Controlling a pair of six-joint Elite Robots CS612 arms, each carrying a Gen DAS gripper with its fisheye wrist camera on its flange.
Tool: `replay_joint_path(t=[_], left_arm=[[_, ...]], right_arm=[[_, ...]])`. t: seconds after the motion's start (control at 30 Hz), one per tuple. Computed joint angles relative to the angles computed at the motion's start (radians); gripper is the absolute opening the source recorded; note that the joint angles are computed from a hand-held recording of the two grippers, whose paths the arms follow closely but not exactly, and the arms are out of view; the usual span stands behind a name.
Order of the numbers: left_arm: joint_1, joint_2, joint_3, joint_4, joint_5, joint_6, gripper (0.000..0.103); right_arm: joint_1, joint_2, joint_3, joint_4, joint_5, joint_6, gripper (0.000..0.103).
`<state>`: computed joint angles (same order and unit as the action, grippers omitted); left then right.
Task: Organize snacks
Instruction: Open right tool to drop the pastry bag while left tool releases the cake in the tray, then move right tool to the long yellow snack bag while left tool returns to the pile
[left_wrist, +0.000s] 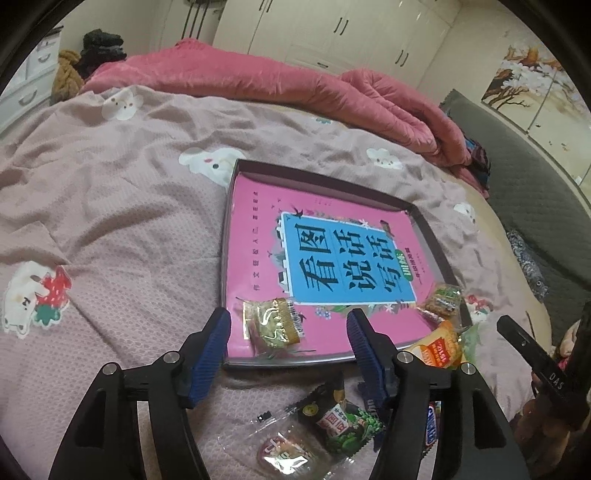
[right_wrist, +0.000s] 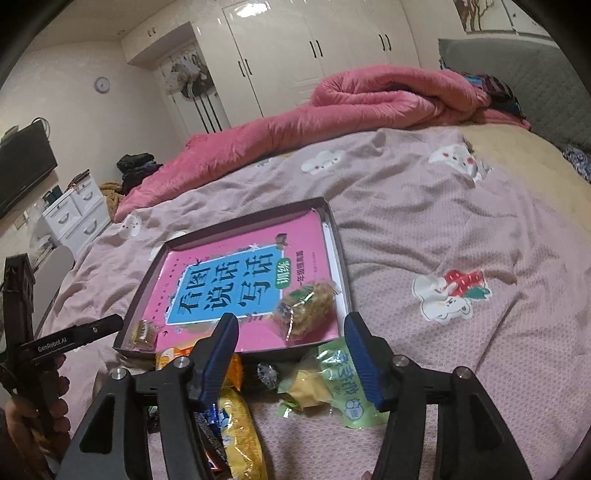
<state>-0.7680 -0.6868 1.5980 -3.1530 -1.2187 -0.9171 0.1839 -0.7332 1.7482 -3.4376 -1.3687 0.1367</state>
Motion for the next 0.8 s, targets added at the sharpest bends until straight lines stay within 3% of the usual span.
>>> replay_joint_path(t=[0.2, 0.8], left_arm=[[-0.012, -0.015, 0.012, -0.006, 0.03, 0.017, 0.074], [-0.036, -0.043, 0.033, 0.0, 0.064, 0.058, 0.076]], right_arm=[[0.005, -0.006, 0.011, -0.023, -0.002, -0.026, 0.064], [0.001, -0.029, 0.063, -0.016, 0.011, -0.023, 0.065]])
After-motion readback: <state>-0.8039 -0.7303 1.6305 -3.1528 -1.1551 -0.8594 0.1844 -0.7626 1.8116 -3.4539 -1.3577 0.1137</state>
